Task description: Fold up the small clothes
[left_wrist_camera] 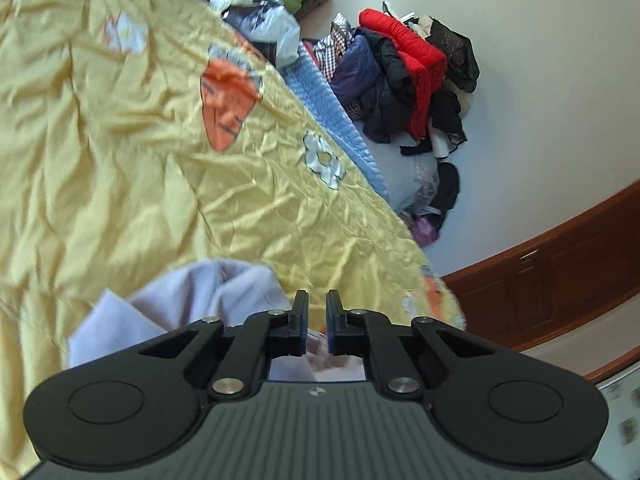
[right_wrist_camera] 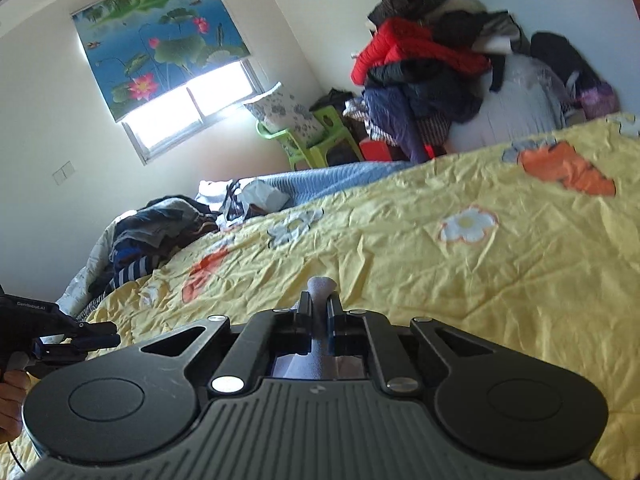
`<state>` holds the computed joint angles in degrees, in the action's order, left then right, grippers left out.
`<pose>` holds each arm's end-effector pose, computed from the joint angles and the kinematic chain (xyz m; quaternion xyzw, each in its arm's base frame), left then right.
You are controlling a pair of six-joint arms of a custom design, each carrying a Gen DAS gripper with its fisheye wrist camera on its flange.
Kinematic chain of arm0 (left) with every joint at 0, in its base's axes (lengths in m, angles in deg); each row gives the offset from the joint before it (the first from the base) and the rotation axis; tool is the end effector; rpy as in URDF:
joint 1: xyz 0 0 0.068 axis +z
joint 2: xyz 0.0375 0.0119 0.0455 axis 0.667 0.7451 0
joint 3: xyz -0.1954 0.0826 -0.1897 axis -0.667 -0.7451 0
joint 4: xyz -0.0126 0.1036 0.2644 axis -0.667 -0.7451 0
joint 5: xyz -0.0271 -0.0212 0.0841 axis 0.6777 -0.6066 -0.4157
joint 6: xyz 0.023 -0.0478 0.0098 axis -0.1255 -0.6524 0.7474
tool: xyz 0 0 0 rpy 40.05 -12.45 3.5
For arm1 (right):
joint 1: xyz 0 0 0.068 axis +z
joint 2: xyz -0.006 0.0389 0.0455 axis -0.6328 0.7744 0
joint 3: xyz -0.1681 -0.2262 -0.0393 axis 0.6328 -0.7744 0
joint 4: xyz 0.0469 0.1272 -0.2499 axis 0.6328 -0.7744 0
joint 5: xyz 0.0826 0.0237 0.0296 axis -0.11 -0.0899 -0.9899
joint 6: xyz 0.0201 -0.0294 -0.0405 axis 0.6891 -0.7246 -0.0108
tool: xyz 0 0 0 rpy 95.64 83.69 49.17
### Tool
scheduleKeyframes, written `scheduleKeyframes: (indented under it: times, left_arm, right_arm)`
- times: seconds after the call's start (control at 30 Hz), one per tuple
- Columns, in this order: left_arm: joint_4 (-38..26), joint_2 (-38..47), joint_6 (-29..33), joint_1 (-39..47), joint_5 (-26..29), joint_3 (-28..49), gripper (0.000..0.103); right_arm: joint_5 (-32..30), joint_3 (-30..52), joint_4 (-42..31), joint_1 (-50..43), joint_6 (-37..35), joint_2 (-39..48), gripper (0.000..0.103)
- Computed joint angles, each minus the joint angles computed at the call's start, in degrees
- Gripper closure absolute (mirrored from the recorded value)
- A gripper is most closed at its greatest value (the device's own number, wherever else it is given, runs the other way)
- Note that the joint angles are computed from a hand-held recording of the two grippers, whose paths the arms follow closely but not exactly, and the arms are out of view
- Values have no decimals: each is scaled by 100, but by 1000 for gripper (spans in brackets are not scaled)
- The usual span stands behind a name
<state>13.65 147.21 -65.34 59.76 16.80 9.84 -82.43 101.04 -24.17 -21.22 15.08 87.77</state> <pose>0.3638 0.0884 0.1585 -0.0760 0.8711 -0.3945 0.2824 0.2332 0.0739 0.1329 0.0975 0.8084 0.2128 0.5400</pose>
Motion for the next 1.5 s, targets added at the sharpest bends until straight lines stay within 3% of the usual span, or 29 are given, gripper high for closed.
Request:
scheduleKeyframes:
  times: [0.1, 0.27, 0.37, 0.43, 0.53, 0.63, 0.77, 0.8, 0.83, 0.93, 1.0, 1.1, 1.17, 1.23, 1.37, 1.43, 1.5]
  left_arm:
    - [-227, -34, 538, -109, -353, 83, 94]
    - [-766, 102, 1578, -389, -997, 326, 90]
    - [-550, 157, 1755, -506, -1269, 255, 66]
    - [-136, 85, 1712, -546, -1366, 62, 37]
    - [348, -25, 1798, -573, -1295, -191, 31]
    - [-62, 198, 2031, -728, -1478, 103, 31]
    - [378, 209, 1981, -851, -1685, -93, 35]
    - [592, 166, 1930, -839, -1657, -220, 54]
    - [611, 152, 1961, -829, -1610, -250, 81]
    - [825, -15, 2098, -815, -1571, -482, 97]
    - [1423, -319, 2134, -786, -1558, -926, 99]
    - [2701, -758, 1684, -541, -1167, -1659, 99]
    - [3023, -846, 1477, -528, -1341, -1801, 99]
    - [2773, -768, 1557, -623, -1681, -1648, 99]
    - [1786, -530, 1869, -634, -1412, -1177, 98]
    - [1210, -363, 2126, -701, -1362, -877, 94]
    - [900, -233, 2270, -867, -1691, -705, 91]
  right_arm:
    - [51, -152, 705, -3, -79, 238, 91]
    - [227, -55, 269, -30, -190, 411, 91]
    - [384, 18, -108, 9, -222, 488, 91]
    - [526, 40, -170, 110, -298, 602, 91]
    - [752, 14, -139, 270, -368, 629, 91]
    - [696, -117, 183, 258, -385, 621, 91]
    - [621, -283, 488, 246, -484, 567, 91]
    - [644, -289, 423, 250, -496, 521, 91]
    - [671, -289, 362, 254, -514, 488, 91]
    - [705, -338, 374, 260, -547, 388, 91]
    - [679, -474, 689, 285, -563, 315, 91]
    - [716, -720, 1403, 402, -693, 260, 91]
    - [830, -745, 1557, 460, -789, 239, 91]
    - [774, -674, 1488, 389, -770, 292, 91]
    - [1153, -166, 172, 398, -606, 436, 88]
    - [1103, -143, 75, 364, -493, 518, 88]
    - [1080, -186, 139, 358, -409, 542, 87]
